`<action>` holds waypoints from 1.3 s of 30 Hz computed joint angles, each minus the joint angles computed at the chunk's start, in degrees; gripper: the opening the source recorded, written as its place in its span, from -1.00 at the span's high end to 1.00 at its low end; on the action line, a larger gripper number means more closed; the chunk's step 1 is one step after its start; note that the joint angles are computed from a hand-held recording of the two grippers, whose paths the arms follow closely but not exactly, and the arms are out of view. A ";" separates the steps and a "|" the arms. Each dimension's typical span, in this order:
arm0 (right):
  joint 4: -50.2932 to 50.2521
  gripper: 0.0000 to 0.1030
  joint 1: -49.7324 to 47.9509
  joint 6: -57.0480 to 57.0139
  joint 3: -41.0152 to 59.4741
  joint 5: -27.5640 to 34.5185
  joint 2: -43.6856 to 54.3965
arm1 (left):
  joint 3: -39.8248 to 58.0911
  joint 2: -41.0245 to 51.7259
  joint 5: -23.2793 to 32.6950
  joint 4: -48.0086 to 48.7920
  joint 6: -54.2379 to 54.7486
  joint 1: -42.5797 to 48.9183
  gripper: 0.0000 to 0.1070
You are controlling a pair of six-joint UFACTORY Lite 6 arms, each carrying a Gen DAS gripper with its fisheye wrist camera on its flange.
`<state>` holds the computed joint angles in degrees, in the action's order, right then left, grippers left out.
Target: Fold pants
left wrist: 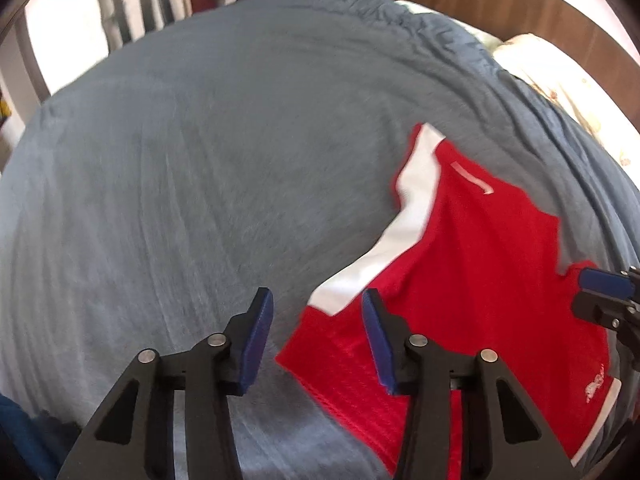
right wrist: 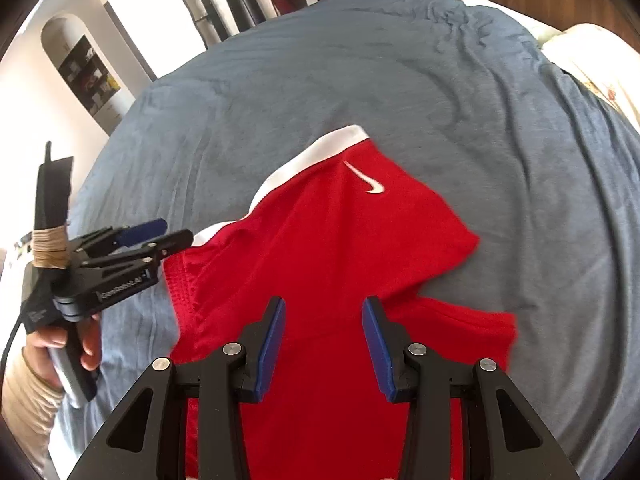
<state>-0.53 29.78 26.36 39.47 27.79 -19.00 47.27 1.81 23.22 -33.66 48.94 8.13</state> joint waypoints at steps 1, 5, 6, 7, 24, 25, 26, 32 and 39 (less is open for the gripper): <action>0.36 0.19 0.51 -0.14 0.76 -0.84 2.07 | 0.14 1.17 0.03 -1.28 1.32 0.39 0.20; 1.76 0.19 1.45 -1.86 3.00 -2.25 7.54 | 0.86 6.07 1.18 -6.45 7.02 2.40 0.23; 2.11 0.19 1.68 -2.34 3.71 -2.44 8.95 | 0.94 6.77 1.35 -7.22 7.84 2.63 0.23; 2.85 0.19 1.58 -3.26 4.08 -2.55 9.66 | 1.13 7.31 1.50 -7.74 8.43 2.90 0.23; 7.63 0.19 0.49 -10.27 11.19 -3.58 19.30 | -6.97 -2.19 -5.01 2.96 -10.40 4.89 0.64; 6.90 0.19 0.32 -9.65 11.38 -3.66 19.65 | -6.77 -2.10 -5.52 5.19 -12.52 4.26 0.61; 6.11 0.19 0.17 -8.85 11.28 -3.67 19.54 | -6.85 -2.49 -5.70 5.88 -13.01 4.02 0.53; -4.98 0.19 0.57 1.94 8.90 -3.01 16.04 | -9.29 -10.65 -7.14 19.70 -26.07 2.54 0.01; -8.34 0.17 0.11 5.11 4.38 -1.82 6.19 | -13.94 -29.05 2.82 19.15 -27.40 -0.88 -0.09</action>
